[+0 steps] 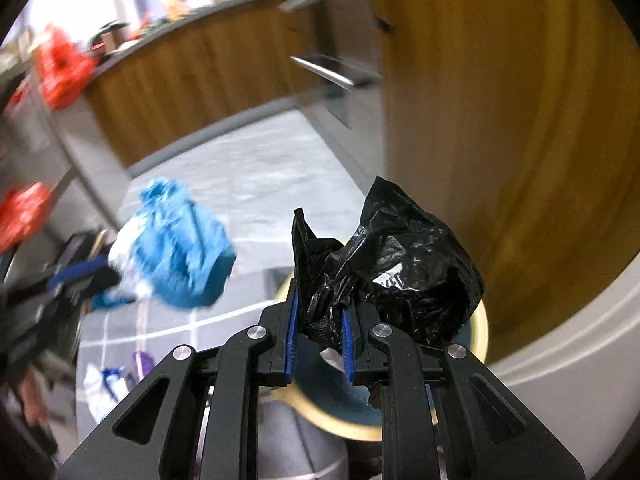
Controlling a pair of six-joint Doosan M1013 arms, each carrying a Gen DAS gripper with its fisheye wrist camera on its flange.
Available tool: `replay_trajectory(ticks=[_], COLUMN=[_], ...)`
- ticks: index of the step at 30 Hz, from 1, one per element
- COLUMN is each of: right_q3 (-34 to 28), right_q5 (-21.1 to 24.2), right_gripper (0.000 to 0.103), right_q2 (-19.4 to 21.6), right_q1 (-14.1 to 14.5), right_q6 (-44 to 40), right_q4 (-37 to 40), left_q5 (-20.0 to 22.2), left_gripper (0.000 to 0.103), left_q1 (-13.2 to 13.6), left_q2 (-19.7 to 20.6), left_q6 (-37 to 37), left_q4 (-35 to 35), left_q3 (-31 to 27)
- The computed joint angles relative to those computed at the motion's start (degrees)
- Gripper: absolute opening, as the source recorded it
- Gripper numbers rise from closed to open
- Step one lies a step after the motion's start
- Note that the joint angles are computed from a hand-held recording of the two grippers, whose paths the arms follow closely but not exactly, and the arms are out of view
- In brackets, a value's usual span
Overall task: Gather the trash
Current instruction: 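Carry the black bag and blue wrapper with both tools over the teal bin, then open both tools to drop the black bag and blue wrapper into the bin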
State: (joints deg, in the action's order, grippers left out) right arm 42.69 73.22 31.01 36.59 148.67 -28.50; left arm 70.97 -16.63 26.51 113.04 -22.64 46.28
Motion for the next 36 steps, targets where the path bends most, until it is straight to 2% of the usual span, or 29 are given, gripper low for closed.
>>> replay_trajectory(ticks=[4,9,13,18,23,26,28,31,33,36], right_q3=[0.2,-0.5,-2.0,-1.1,-1.7,-1.2,-1.0,-0.8,-0.8,-0.8], right_q5=[1.6,3.9,6.5,6.5,6.8,7.1,6.8,6.1,6.3,6.4], right_gripper=[0.019,0.019,0.019,0.020,0.025,0.033,0.039,0.049,0.059,0.070], right_q2=[0.8,2.2,3.7,3.6,4.0,3.7,3.7,3.6,3.6,3.5], right_q1=[-2.0,-3.2,-4.5,-4.9,-5.3,-5.0,-5.0,-5.0,-4.8,-4.6], right_q6=[1.6,1.1,1.9,1.6,1.4,1.7,1.8,2.0,2.0,2.3], right_q4=[2.3,2.2,5.5,7.9,8.6,8.1,7.8,7.5,6.7,5.7], left_q5=[2.4,4.2,5.2,5.6,5.6,5.7,5.4,4.7,3.4,0.8], left_gripper=[0.017,0.017,0.017,0.017,0.017,0.017,0.020,0.030,0.048,0.063], left_q1=[-2.1,-4.5,-6.1,-7.8,-7.6,-6.6,-6.5,-6.2,-5.9,-5.7], left_q2=[1.4,2.5,3.1,4.0,4.1,4.4,4.2,3.9,3.4,2.4], left_q6=[0.3,2.1,4.8,7.5,6.2,6.5,6.3,5.7,5.4,4.8], left_q4=[1.3,3.6,5.5,8.3,6.9,5.6,5.5,4.9,4.3,4.1], left_q3=[0.0,1.5,2.2,2.6,3.1,2.9,3.1,3.5,4.2,5.8])
